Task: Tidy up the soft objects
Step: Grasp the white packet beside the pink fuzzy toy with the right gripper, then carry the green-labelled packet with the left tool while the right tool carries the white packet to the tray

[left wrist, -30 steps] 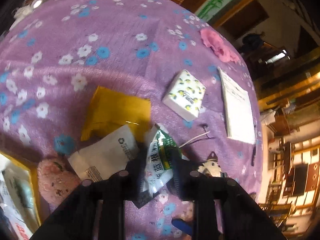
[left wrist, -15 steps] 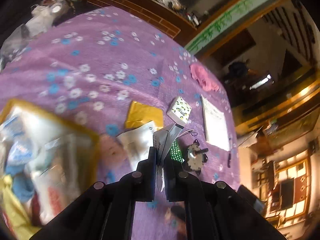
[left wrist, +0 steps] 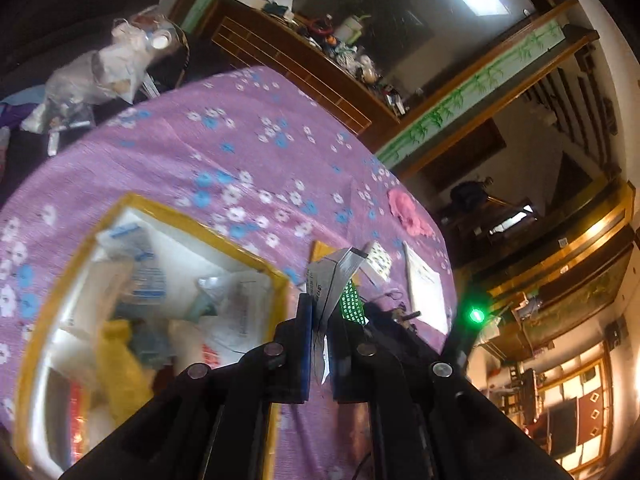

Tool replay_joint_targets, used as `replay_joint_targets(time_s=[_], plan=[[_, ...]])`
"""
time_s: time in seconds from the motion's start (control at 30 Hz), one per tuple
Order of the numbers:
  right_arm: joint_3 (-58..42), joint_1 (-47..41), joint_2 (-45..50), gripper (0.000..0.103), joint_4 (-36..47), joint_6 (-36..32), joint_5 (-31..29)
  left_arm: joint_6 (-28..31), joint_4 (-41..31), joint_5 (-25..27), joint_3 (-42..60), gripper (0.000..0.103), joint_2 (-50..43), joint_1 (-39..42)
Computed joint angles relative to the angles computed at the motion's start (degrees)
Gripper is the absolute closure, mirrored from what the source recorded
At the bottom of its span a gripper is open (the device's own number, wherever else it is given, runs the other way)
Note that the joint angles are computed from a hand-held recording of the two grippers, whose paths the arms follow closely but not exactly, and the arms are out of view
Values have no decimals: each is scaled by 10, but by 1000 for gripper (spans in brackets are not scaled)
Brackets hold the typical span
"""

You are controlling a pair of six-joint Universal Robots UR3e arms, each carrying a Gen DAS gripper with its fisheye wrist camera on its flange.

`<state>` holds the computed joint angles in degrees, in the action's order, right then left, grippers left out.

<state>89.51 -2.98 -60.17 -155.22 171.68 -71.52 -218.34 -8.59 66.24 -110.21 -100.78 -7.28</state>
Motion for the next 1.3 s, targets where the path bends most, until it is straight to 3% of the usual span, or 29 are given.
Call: replay_joint_targets(time_s=[0.13,0.3,0.33,0.43,0.47,0.5,0.57,0.77,1.07,1.3], plan=[[-34,42,42,26,-28,10,-101,6,16,-25,-38,98,12,18],[-54,82,77,36,-59,-4,-203,5,21,-28,-40,98,8,15],[-62,88,84,51,-56,-8,-217,6,21,-25,-41,98,9,13],[-57,107,95,64,-81,-28,-271,4,25,-24,-41,99,6,10],[-55,108,93,73,-78,-31,-270,2,26,-21,-42,99,5,7],[-51,110,93,74,-83,-34,-274,1,25,-20,-43,99,6,6],[-39,112,88,85,-100,-44,-283,-2,21,-18,-45,99,10,5],[29,68,25,97,-117,-38,-205,-8,14,4,-44,98,19,-18],[237,-43,-152,98,-187,-7,-46,-30,7,76,-32,98,24,-78],[361,-163,-280,98,-159,-21,113,-64,27,104,-49,98,28,-111]])
